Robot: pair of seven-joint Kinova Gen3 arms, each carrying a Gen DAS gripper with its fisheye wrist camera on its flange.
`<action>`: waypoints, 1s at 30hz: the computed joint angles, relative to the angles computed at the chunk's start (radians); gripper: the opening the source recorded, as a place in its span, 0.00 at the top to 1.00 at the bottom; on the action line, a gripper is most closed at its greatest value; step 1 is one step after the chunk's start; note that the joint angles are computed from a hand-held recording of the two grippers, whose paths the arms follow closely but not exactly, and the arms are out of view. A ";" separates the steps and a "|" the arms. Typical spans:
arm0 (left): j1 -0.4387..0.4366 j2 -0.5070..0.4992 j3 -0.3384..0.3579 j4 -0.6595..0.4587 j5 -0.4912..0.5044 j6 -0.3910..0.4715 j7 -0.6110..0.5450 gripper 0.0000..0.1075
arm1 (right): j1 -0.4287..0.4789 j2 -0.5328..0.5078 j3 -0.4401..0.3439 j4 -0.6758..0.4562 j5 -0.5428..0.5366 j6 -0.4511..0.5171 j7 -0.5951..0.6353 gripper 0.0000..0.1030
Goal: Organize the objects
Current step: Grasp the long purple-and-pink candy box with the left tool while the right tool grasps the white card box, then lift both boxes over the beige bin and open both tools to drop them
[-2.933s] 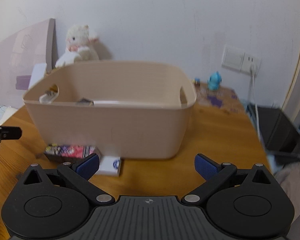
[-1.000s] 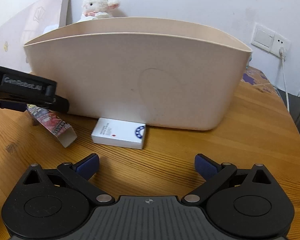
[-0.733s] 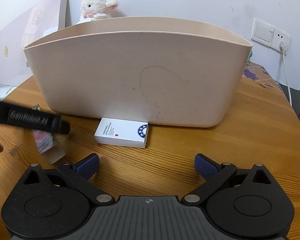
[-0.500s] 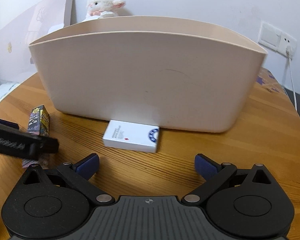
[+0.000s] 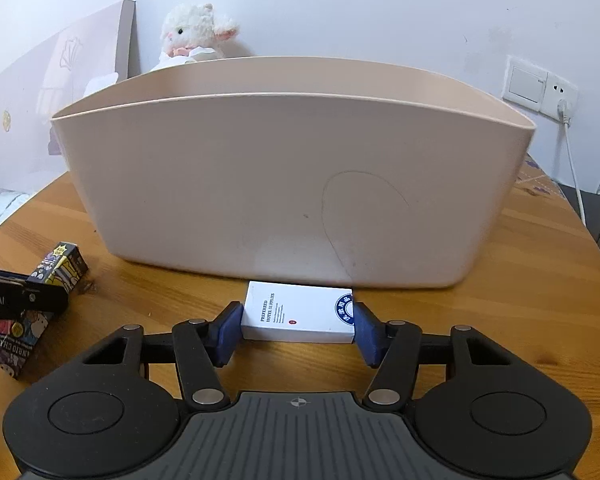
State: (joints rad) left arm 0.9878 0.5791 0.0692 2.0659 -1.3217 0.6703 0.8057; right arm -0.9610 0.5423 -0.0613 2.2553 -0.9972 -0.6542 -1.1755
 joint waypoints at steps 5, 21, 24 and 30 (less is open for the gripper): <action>0.023 -0.023 0.014 0.011 0.016 0.016 -0.008 0.77 | -0.009 -0.022 -0.010 0.050 0.020 -0.039 -0.023 0.46; 0.071 -0.161 0.123 0.029 -0.018 0.258 -0.054 0.77 | 0.027 -0.264 -0.095 0.222 0.016 -0.167 -0.043 0.46; 0.069 -0.179 0.144 0.014 -0.028 0.313 -0.082 0.77 | 0.040 -0.306 -0.117 0.228 -0.004 -0.199 -0.018 0.46; 0.038 -0.179 0.152 -0.046 -0.062 0.365 -0.136 0.77 | 0.098 -0.342 -0.144 0.179 -0.012 -0.232 0.030 0.46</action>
